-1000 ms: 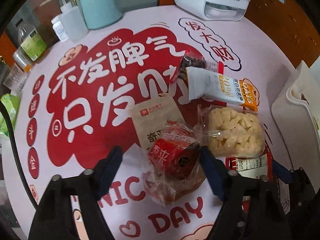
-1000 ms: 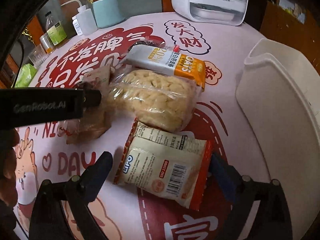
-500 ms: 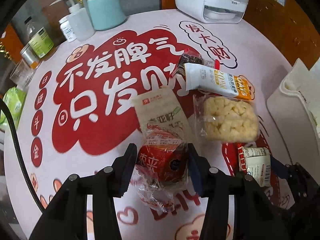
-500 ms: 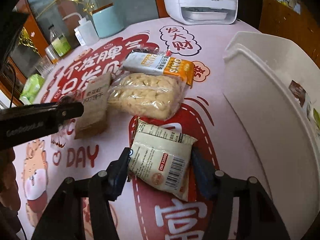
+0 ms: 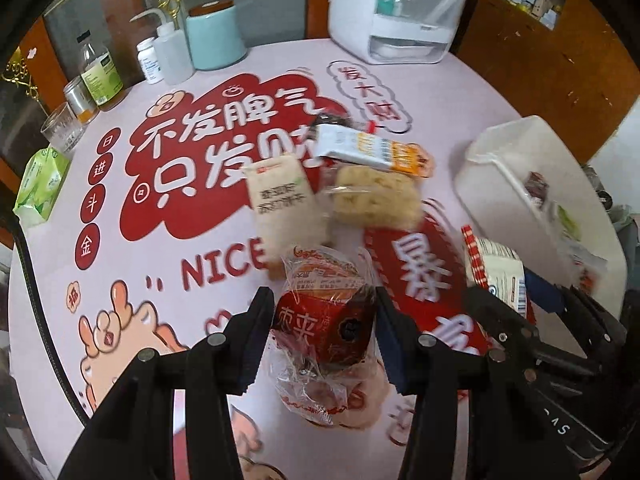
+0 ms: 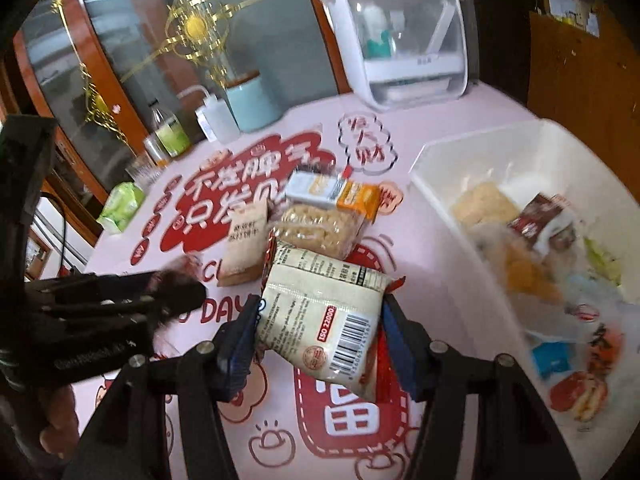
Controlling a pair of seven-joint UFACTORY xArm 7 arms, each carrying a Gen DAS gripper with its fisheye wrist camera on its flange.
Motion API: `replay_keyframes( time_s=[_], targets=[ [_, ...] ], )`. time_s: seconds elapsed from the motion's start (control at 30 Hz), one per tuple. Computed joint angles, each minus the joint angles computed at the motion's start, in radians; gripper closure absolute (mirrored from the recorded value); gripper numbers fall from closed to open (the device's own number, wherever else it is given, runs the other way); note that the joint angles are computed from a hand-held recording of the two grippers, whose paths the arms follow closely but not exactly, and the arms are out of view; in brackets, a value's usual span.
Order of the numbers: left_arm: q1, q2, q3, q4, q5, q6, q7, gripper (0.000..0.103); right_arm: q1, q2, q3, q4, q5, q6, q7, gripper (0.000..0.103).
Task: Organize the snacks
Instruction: 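Carry the biscuit bag and red-wrapped cake over the white bin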
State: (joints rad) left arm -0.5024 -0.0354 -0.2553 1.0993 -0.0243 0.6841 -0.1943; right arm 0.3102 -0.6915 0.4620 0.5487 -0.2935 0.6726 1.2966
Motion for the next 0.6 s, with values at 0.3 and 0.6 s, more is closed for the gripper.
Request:
replay_keyframes(
  time_s=[0.3, 0.6],
  targets=[
    [-0.078, 0.012, -0.062, 0.107, 0.047, 0.062, -0.049, 0.055, 0.04, -0.339, -0.02, -0.075, 0.04, 0.239, -0.035, 0.044],
    [-0.26, 0.256, -0.077, 0.519, 0.323, 0.135, -0.1, 0.055, -0.067, -0.619, -0.073, -0.079, 0.001, 0.521, -0.198, 0.043]
  ],
)
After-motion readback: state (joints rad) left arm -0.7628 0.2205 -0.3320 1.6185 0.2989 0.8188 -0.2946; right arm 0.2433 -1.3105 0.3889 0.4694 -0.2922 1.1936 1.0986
